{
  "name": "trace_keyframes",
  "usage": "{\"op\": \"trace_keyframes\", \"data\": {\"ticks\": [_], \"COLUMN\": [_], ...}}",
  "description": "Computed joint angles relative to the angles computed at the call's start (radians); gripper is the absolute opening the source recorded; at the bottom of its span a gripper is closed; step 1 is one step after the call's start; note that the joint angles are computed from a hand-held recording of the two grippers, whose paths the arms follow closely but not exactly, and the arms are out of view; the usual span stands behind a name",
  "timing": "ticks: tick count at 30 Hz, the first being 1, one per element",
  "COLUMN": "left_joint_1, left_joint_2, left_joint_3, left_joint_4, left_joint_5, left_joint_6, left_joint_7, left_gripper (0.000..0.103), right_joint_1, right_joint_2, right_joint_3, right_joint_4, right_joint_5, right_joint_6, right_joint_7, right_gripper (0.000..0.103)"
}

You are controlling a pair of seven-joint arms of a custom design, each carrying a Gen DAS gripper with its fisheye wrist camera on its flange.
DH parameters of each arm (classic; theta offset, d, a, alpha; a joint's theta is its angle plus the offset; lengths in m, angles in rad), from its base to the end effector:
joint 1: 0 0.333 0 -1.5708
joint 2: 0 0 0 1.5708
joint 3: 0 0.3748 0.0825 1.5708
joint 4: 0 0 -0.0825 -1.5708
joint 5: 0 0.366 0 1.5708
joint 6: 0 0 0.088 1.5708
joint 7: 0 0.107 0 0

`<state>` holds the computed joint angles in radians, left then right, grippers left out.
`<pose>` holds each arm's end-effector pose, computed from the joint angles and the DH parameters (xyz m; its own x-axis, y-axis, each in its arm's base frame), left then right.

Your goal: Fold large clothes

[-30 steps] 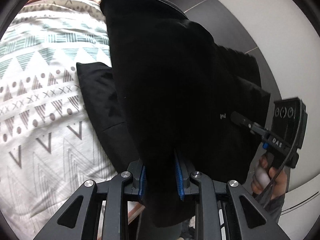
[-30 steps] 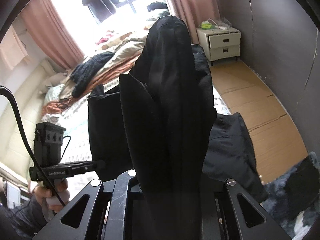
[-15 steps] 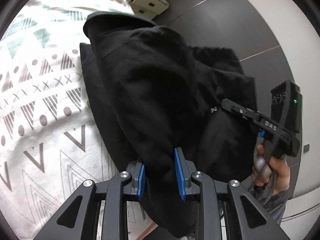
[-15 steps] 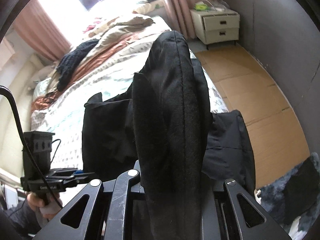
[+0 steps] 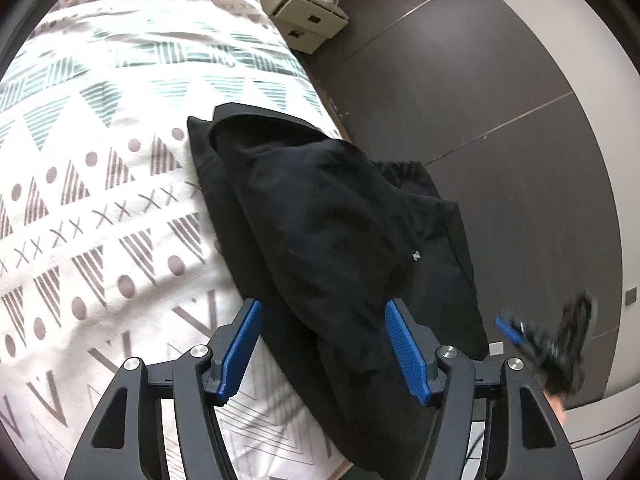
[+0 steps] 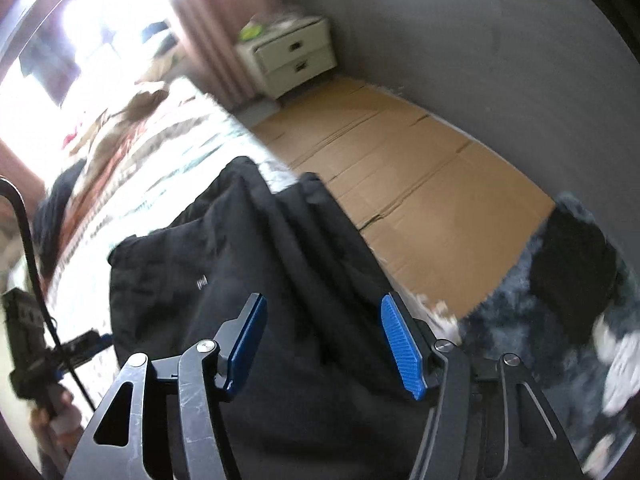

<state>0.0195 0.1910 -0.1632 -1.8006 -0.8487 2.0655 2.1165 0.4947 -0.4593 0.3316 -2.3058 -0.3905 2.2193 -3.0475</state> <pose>0.6115 -0.1203 0.5298 -0.3233 -0.6918 0.6457 -0.9410 0.1630 -0.2964 0.2675 0.3122 0.6100 -0.5189 -0.7970 -0.3092 -0.6475 0.6025 -0.4666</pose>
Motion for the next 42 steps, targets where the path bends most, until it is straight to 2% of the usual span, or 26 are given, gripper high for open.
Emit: {"op": "trace_keyframes", "data": {"ticks": [4,6,8,9,12,13,14,15,17,19,25,30,31,33,35,37,39,41,42], "left_joint_1": [0.0,-0.003,-0.005,-0.006,-0.01,-0.01,-0.011,-0.014,-0.021,-0.015,-0.022,-0.019,-0.019,-0.005,0.002,0.006,0.011,0.011,0.013], "left_joint_2": [0.001,0.015,0.032,0.037,0.054,0.058,0.06,0.064,0.076,0.095,0.132,0.129,0.117,0.095,0.073,0.042,-0.003,-0.05,-0.076], "left_joint_3": [0.006,0.003,0.001,-0.003,-0.013,-0.015,-0.017,-0.017,-0.019,-0.025,-0.042,-0.041,-0.039,-0.039,-0.034,-0.026,-0.017,-0.004,0.004], "left_joint_4": [0.004,0.015,0.035,0.036,0.046,0.051,0.053,0.058,0.073,0.098,0.151,0.18,0.172,0.16,0.148,0.125,0.089,0.051,0.033], "left_joint_5": [0.024,0.032,0.041,0.038,0.033,0.031,0.029,0.034,0.048,0.04,0.058,0.086,0.089,0.076,0.082,0.091,0.084,0.086,0.082], "left_joint_6": [-0.007,-0.007,-0.004,0.001,0.012,0.021,0.038,0.058,0.088,0.086,0.127,0.108,0.118,0.108,0.086,0.074,0.067,0.07,0.066], "left_joint_7": [-0.02,-0.028,-0.042,-0.041,-0.035,-0.03,-0.021,-0.017,-0.027,-0.029,-0.025,-0.079,-0.087,-0.073,-0.06,-0.045,-0.019,-0.002,0.01], "left_gripper": [0.065,0.066,0.066,0.065,0.065,0.065,0.063,0.063,0.061,0.056,0.046,0.046,0.047,0.049,0.053,0.058,0.065,0.077,0.08], "right_joint_1": [0.012,0.02,0.029,0.023,-0.018,-0.049,-0.069,-0.096,-0.11,-0.122,-0.114,-0.083,-0.071,-0.041,-0.021,-0.002,0.02,0.038,0.047], "right_joint_2": [-0.103,-0.14,-0.156,-0.154,-0.149,-0.152,-0.161,-0.169,-0.168,-0.163,-0.134,-0.116,-0.112,-0.104,-0.103,-0.102,-0.096,-0.092,-0.086], "right_joint_3": [0.09,0.111,0.119,0.116,0.135,0.152,0.166,0.177,0.184,0.187,0.182,0.176,0.172,0.168,0.175,0.18,0.183,0.184,0.191], "right_joint_4": [-0.092,-0.149,-0.209,-0.25,-0.317,-0.329,-0.339,-0.347,-0.336,-0.325,-0.302,-0.275,-0.265,-0.234,-0.211,-0.189,-0.161,-0.138,-0.117], "right_joint_5": [0.007,0.007,0.009,-0.007,-0.065,-0.097,-0.121,-0.15,-0.166,-0.185,-0.208,-0.213,-0.208,-0.186,-0.181,-0.181,-0.176,-0.172,-0.164], "right_joint_6": [-0.003,0.041,0.118,0.209,0.355,0.387,0.408,0.432,0.408,0.388,0.318,0.249,0.226,0.158,0.107,0.069,0.03,0.004,-0.023], "right_joint_7": [0.205,0.29,0.363,0.399,0.478,0.513,0.541,0.567,0.58,0.588,0.62,0.644,0.638,0.622,0.625,0.627,0.621,0.616,0.614], "right_gripper": [0.059,0.06,0.06,0.06,0.059,0.053,0.032,0.02,0.009,0.006,0.005,0.005,0.006,0.015,0.038,0.054,0.057,0.058,0.062]}}
